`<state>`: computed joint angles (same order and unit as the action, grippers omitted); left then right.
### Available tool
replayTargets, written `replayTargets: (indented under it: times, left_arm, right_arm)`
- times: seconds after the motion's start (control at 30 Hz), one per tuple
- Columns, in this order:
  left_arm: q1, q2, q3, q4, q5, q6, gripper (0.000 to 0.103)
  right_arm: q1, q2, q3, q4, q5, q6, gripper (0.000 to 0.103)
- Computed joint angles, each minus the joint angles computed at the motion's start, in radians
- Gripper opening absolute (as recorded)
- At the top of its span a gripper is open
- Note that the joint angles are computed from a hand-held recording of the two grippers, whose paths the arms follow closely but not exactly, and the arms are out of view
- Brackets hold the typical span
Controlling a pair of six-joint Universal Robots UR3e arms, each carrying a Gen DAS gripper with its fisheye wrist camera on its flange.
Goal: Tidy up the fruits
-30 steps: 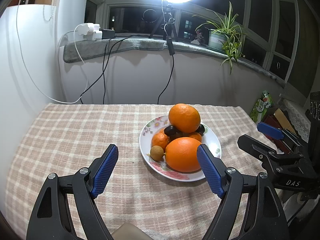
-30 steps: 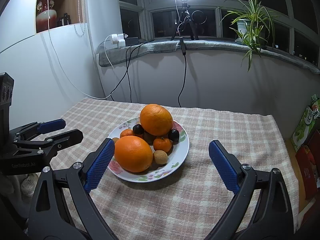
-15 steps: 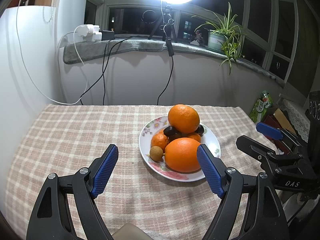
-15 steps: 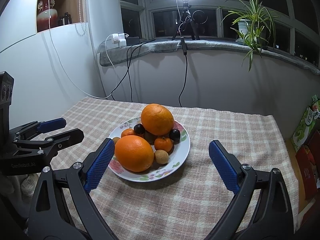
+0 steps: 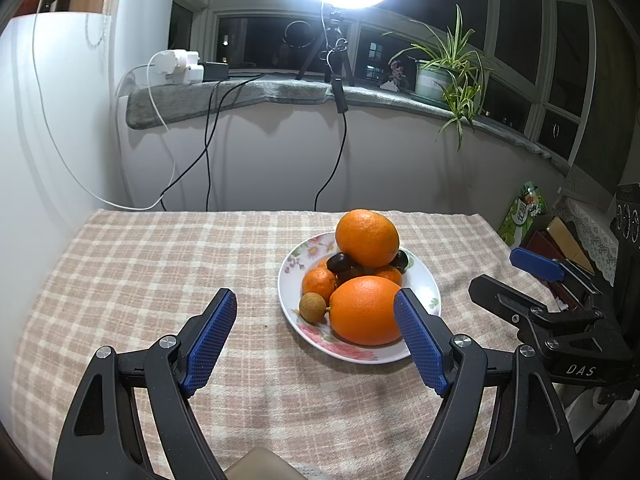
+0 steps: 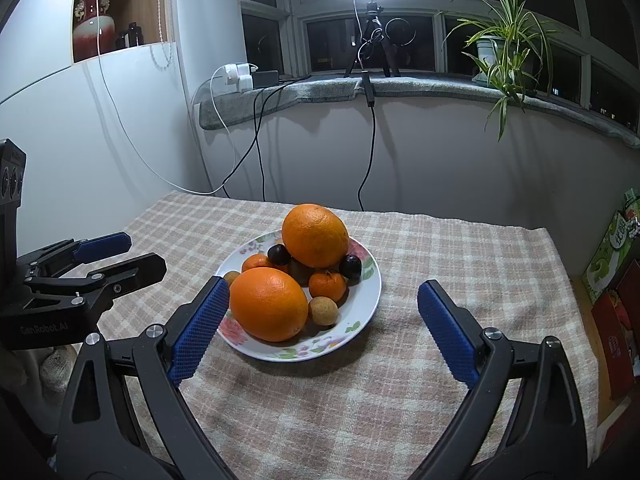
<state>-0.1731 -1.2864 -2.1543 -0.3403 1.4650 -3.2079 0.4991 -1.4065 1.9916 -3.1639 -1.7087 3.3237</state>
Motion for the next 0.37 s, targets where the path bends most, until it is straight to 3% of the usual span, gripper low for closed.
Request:
replayTargets:
  times: [0.37]
  left_arm:
    - [0.011,0.001,0.001,-0.002,-0.007,0.005,0.081]
  right_arm:
    - [-0.005,0.006,0.004,-0.001,0.009,-0.002,0.097]
